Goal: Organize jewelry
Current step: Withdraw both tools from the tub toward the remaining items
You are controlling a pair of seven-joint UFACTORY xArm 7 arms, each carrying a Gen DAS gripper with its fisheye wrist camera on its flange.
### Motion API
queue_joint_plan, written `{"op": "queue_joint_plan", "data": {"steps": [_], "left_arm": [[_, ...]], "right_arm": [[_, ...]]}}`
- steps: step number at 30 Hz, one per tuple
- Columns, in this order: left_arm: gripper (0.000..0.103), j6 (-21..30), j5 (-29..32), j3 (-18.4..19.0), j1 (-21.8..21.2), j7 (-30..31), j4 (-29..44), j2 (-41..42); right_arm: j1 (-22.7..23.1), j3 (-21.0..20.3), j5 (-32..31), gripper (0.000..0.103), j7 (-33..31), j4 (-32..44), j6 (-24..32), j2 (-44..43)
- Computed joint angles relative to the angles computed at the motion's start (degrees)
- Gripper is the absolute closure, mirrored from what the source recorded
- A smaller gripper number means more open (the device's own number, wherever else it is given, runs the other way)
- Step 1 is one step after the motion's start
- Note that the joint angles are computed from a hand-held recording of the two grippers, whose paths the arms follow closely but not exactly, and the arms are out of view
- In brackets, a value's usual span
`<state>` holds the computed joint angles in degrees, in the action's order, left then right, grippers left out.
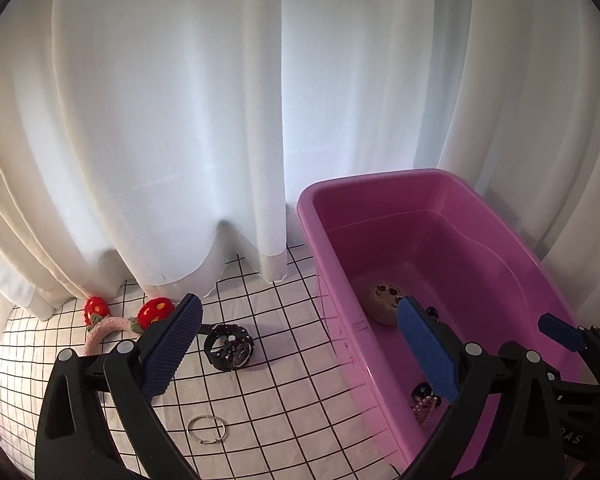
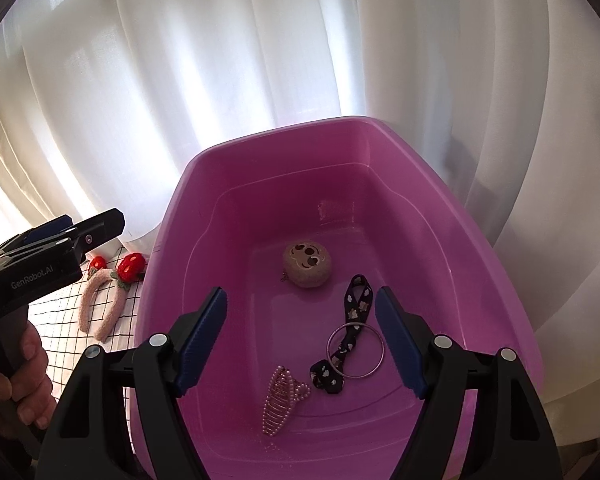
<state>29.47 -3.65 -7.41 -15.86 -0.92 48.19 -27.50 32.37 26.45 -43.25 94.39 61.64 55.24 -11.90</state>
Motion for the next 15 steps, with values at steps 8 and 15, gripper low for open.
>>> {"op": "queue_joint_plan", "data": {"steps": [8,15], "left_arm": [[0.006,3.9,0.0,3.1,3.3,0.8,-1.0,-1.9],[0.006,3.9,1.6,6.9,8.6,4.3,-4.4,-4.9]], "right_arm": [[3.6,-0.2,-4.1,0.03,-3.2,10.0,3.2,7.8],[10.3,-3.0,-9.2,0.03,-5.8,20.8,4.3,16.7]]}}
